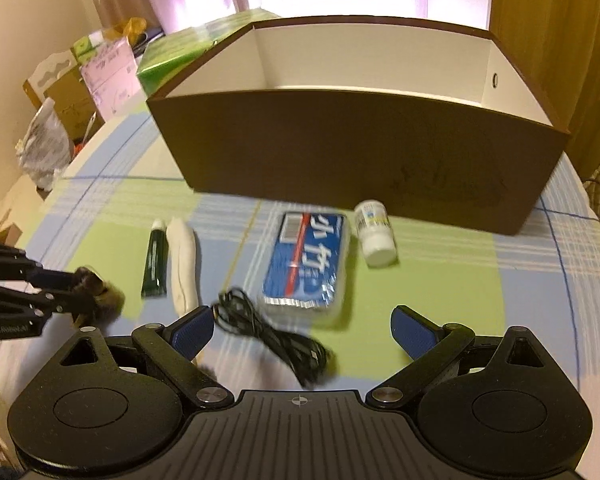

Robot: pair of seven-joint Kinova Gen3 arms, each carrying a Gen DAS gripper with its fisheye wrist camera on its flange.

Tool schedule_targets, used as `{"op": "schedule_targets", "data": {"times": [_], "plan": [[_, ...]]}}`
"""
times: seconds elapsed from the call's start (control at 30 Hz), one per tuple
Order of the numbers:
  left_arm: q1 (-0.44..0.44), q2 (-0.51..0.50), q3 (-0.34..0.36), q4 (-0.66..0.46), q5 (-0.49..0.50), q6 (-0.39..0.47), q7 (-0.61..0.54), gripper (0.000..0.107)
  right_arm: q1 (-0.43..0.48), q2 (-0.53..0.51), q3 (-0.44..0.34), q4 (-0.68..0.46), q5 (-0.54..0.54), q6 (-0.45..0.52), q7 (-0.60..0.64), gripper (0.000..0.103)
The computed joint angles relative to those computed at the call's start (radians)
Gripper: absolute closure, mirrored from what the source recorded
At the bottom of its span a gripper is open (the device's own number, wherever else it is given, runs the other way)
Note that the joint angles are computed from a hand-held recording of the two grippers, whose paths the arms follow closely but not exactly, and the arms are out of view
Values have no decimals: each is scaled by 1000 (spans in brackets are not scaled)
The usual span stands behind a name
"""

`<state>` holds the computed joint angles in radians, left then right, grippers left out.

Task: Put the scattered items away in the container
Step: 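Grasp the brown scrunchie with left tool while right tool grasps blue floss box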

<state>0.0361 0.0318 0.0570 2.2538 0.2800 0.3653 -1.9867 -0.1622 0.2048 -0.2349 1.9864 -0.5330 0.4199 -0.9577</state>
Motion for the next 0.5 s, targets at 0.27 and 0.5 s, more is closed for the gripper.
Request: {"op": "schedule_targets", "data": {"times": [0.27, 0.5], "plan": [[-11, 95, -25, -90, -97, 11, 174, 81, -69, 65, 19, -42, 105, -45, -131, 3], [-42, 169, -11, -156, -128, 20, 217, 78, -114, 110, 41, -77, 223, -58, -273, 31]]}}
